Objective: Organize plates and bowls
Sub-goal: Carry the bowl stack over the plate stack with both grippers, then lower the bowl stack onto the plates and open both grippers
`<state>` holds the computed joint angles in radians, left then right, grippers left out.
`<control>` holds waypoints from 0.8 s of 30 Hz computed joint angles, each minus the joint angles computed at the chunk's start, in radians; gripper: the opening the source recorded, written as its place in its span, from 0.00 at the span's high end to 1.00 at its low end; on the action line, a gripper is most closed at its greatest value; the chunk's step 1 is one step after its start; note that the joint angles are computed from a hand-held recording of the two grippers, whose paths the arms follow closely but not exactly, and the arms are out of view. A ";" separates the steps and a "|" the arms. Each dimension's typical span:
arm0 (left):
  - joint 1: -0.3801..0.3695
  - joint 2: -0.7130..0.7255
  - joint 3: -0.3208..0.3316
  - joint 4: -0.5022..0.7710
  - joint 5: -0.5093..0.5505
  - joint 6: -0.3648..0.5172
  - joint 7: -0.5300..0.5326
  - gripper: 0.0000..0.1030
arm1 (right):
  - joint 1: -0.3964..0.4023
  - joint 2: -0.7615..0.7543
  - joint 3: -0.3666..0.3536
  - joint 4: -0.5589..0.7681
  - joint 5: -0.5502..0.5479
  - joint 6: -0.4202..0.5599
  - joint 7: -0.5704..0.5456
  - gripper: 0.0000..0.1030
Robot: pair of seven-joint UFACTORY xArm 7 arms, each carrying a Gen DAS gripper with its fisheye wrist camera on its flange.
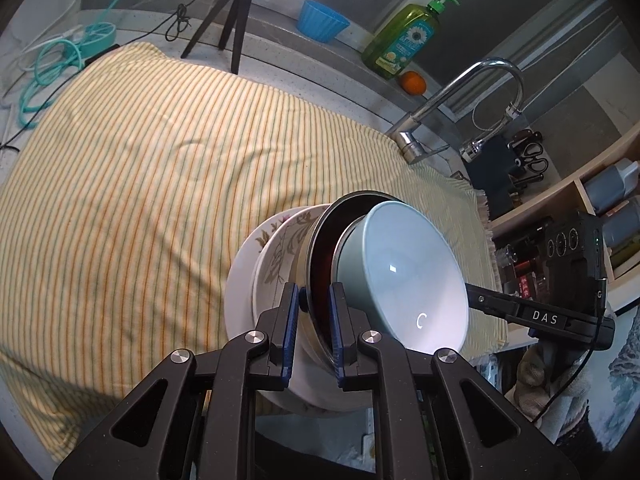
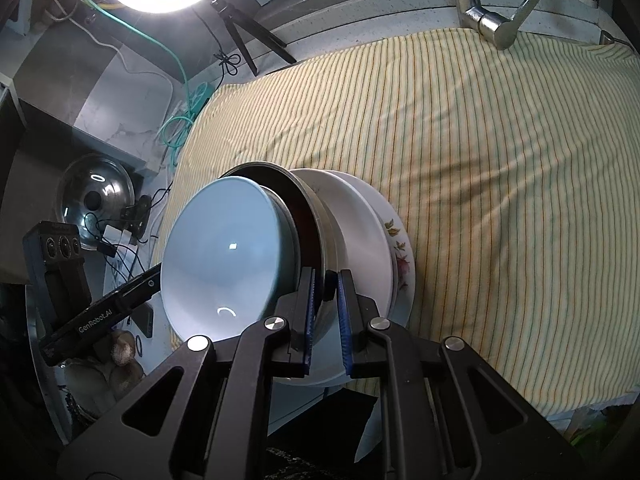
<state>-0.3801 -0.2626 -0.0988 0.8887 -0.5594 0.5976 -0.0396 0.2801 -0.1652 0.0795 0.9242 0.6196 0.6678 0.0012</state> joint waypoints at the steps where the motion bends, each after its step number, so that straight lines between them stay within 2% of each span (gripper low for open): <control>1: 0.001 0.001 -0.002 0.001 0.007 0.000 -0.002 0.89 | 0.000 -0.002 0.001 -0.001 -0.003 0.000 0.004 0.88; 10: -0.001 -0.003 -0.003 -0.004 0.018 -0.003 -0.013 0.89 | 0.002 -0.008 -0.002 -0.008 0.004 -0.004 -0.009 0.88; 20: 0.003 -0.023 -0.005 -0.016 0.047 -0.009 -0.041 0.89 | 0.000 -0.035 -0.005 -0.020 -0.038 -0.016 0.001 0.87; 23: 0.004 -0.035 -0.002 -0.021 0.055 -0.009 -0.046 0.88 | 0.000 -0.050 -0.005 -0.029 -0.052 -0.023 0.008 0.79; 24: 0.006 -0.038 -0.003 -0.021 0.063 -0.010 -0.052 0.88 | 0.001 -0.056 -0.004 -0.032 -0.059 -0.026 0.010 0.72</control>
